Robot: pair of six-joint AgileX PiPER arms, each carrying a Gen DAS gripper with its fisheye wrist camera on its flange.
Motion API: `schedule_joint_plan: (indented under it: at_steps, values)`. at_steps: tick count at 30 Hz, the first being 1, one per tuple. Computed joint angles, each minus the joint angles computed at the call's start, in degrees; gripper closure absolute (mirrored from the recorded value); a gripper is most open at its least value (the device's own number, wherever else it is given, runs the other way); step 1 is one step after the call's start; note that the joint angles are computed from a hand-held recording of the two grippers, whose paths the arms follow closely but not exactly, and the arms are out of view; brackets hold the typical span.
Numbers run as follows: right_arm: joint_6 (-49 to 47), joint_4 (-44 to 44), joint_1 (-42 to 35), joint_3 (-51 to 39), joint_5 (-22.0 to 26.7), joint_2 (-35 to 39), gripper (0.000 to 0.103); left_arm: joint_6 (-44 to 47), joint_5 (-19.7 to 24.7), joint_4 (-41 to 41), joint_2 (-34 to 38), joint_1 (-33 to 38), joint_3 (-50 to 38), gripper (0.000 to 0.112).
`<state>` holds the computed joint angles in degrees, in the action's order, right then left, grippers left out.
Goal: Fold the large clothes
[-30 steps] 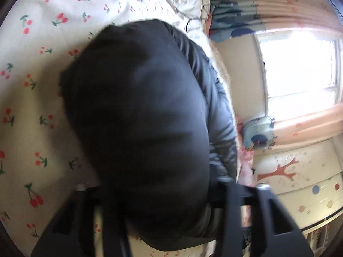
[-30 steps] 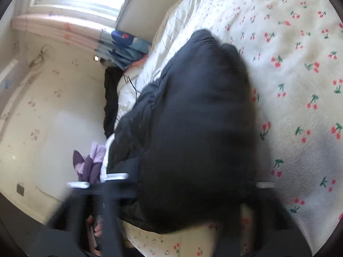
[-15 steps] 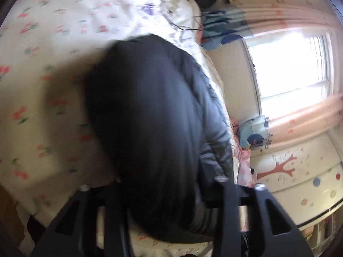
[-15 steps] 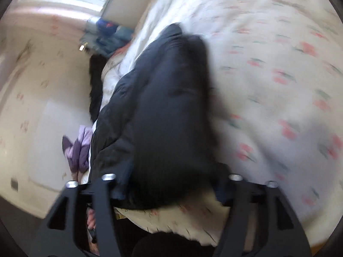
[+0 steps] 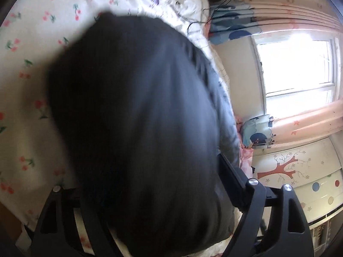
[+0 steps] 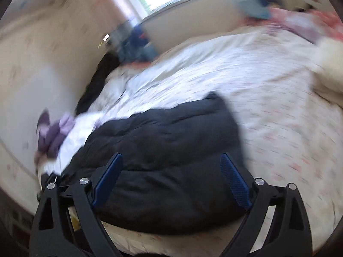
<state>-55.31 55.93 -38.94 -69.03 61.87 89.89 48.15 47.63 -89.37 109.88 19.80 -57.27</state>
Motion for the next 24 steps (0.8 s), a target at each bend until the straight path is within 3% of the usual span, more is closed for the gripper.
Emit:
schedule_joint_plan:
  at_steps: [2, 7, 10, 14, 18, 21, 24]
  values:
    - [3.3, -2.7, 8.0, -2.8, -3.3, 1.6, 0.015, 0.5, 0.7, -1.2, 1.4, 0.1, -0.7, 0.033]
    - [13.3, -14.1, 25.8, -11.3, -12.0, 8.8, 0.015, 5.6, 3.2, -4.1, 2.6, 0.7, -0.9, 0.062]
    - [19.1, -19.4, 31.9, -18.2, -14.4, 15.2, 0.015, 7.3, 3.4, -5.0, 2.4, 0.7, -0.5, 0.068]
    - [26.6, -26.5, 37.1, -25.5, -17.0, 21.9, 0.012, 8.2, 3.3, -5.6, 2.2, 0.8, -0.2, 0.069]
    - [34.5, -37.2, 41.0, -33.2, -13.8, 30.8, 0.007, 7.5, 3.8, -4.8, 2.4, 1.2, -0.6, 0.067]
    - [34.9, -37.3, 40.8, -34.4, -12.5, 31.3, 0.007, 5.5, 4.0, -2.9, 2.1, 1.7, -1.1, 0.064]
    - [34.3, -36.6, 41.1, -33.9, -14.8, 29.1, 0.007, 3.8, 4.8, -1.6, 2.1, 2.7, -1.8, 0.061]
